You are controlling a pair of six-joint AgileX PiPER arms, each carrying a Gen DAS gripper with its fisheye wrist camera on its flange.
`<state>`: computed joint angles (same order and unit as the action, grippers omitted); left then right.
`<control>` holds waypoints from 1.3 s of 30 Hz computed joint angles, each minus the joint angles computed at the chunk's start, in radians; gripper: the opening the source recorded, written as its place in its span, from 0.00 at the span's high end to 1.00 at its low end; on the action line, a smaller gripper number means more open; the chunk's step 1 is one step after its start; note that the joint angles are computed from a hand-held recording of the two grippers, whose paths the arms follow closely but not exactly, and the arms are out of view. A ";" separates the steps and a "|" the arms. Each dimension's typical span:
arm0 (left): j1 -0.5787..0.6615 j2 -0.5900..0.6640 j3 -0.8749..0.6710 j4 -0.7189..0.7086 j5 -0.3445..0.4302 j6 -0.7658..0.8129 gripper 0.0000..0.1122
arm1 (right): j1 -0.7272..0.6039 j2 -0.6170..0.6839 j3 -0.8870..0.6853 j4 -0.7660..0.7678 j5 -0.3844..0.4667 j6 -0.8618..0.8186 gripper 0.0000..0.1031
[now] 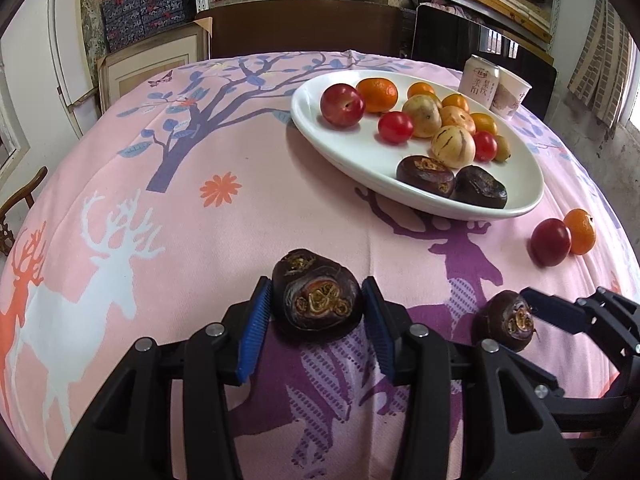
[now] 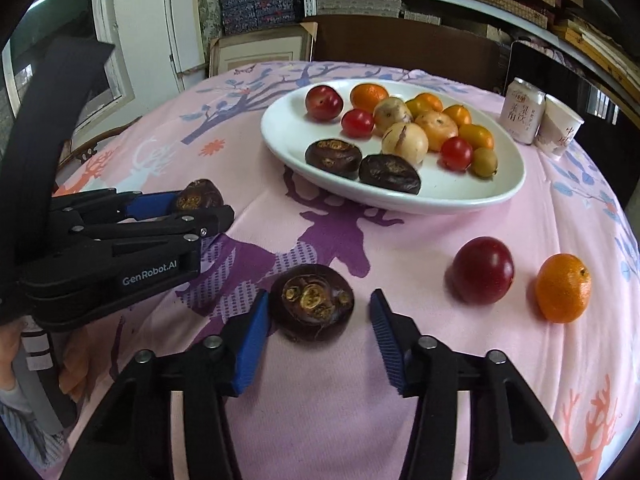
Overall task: Organize fruits
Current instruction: 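Lift the mangosteen with the left tool while the right tool grasps another mangosteen, then carry both mangosteens over the plate and open both tools to release them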
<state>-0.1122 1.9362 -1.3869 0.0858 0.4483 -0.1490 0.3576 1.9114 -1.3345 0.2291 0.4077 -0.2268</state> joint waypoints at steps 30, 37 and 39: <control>0.004 -0.072 0.099 -0.262 -0.083 0.282 0.61 | -0.138 -0.103 0.112 0.399 -0.064 -0.335 0.59; -0.022 -0.170 0.100 -0.215 -0.129 0.237 0.61 | -0.246 -0.201 0.191 0.758 -0.091 -0.612 0.59; -0.027 -0.141 0.008 -0.190 -0.081 0.204 0.61 | -0.269 -0.209 0.179 0.789 -0.092 -0.616 0.59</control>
<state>-0.1388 1.7950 -1.3785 -0.1044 0.3670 0.0548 0.0891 1.7022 -1.1554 1.0184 0.3157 -0.8431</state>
